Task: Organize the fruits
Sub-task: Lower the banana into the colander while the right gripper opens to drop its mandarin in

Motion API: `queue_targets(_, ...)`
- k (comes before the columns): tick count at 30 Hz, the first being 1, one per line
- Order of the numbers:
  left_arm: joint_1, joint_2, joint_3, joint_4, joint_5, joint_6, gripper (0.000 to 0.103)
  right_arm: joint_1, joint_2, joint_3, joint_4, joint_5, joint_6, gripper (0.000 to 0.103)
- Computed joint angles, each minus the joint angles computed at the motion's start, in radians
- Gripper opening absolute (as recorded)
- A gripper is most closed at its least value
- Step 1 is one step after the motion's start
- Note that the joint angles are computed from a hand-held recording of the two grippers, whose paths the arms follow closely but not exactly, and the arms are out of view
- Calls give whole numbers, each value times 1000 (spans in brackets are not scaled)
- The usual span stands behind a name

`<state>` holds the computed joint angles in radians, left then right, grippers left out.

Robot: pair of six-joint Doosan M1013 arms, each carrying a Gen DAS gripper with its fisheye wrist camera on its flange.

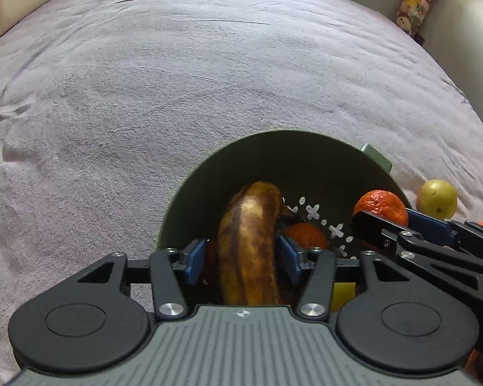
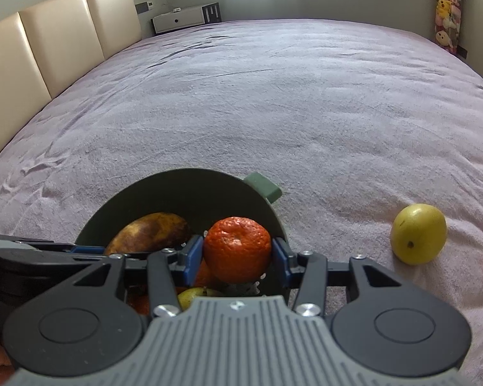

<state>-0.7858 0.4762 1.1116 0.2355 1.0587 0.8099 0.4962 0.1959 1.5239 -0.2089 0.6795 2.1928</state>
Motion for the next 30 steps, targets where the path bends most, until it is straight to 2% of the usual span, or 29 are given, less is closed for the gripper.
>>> queue_targets(5, 18, -23, 16, -70, -33, -6, 61, -15, -4, 1, 69, -8, -40, 44)
queue_targets(8, 27, -34, 23, -98, -34, -12, 60, -22, 0, -11, 100, 19, -82, 44)
queue_targets(11, 33, -47, 33, -116, -50, -19, 51, -24, 9, -26, 110, 60, -103, 44)
queue_targets(17, 37, -50, 37, -150, -58, 2, 36, 0, 17, -33, 46, 69, -111, 44)
queue_targets(22, 35, -51, 40, -143, -60, -5, 33, 33, 36, -37, -78, 64, -121, 44)
queue_targets(30, 39, -48, 39, -152, -49, -3, 32, 26, 43, -39, -31, 68, -141, 44)
